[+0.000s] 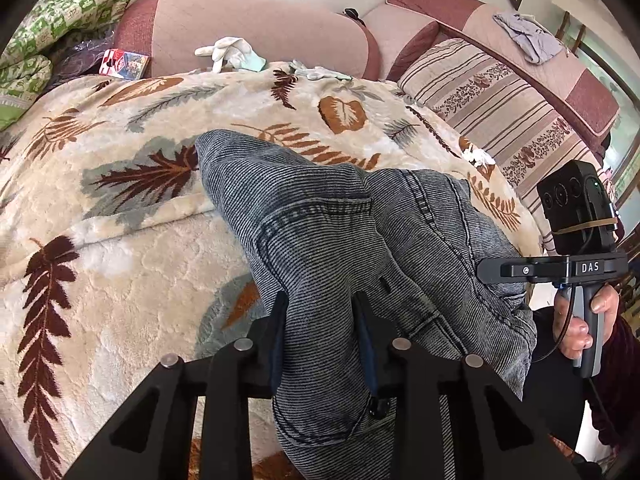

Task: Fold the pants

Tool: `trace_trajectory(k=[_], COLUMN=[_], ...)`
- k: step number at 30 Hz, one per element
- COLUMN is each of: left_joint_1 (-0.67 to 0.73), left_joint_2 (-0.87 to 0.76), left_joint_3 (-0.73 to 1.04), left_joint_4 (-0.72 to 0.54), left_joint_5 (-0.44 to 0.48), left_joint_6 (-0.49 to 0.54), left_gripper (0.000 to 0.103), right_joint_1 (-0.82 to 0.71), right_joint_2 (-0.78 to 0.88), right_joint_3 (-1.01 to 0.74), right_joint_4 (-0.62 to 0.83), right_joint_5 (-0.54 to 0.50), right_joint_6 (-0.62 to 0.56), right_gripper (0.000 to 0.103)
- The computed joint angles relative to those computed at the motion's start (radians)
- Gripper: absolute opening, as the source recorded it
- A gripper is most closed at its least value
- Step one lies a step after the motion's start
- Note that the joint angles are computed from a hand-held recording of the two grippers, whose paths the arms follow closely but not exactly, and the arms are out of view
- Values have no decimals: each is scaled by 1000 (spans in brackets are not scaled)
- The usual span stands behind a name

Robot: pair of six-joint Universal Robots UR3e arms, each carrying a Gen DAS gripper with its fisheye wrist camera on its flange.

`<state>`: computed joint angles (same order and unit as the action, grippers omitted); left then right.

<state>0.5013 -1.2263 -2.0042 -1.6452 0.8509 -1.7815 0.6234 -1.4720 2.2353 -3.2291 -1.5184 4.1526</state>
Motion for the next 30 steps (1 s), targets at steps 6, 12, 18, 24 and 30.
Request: trace_trajectory(k=[6, 12, 18, 24, 30], left_joint_1=[-32, -26, -14, -5, 11], left_joint_2=[38, -14, 14, 80, 188], left_joint_3=[-64, -25, -31, -78, -120], left_joint_4=[141, 127, 48, 74, 74], left_joint_5=[56, 117, 93, 68, 42], left_joint_6=[-105, -196, -99, -73, -41], left_gripper=[60, 86, 54, 40, 28], right_joint_1=[-58, -139, -147, -85, -18], right_joint_2=[3, 59, 98, 54, 8], right_joint_3=[53, 185, 226, 139, 71], right_joint_4=[-42, -295, -406, -241, -58], right_joint_5=[94, 229, 239, 167, 64], right_joint_6=[37, 112, 123, 37, -36], right_gripper=[49, 58, 62, 81, 65])
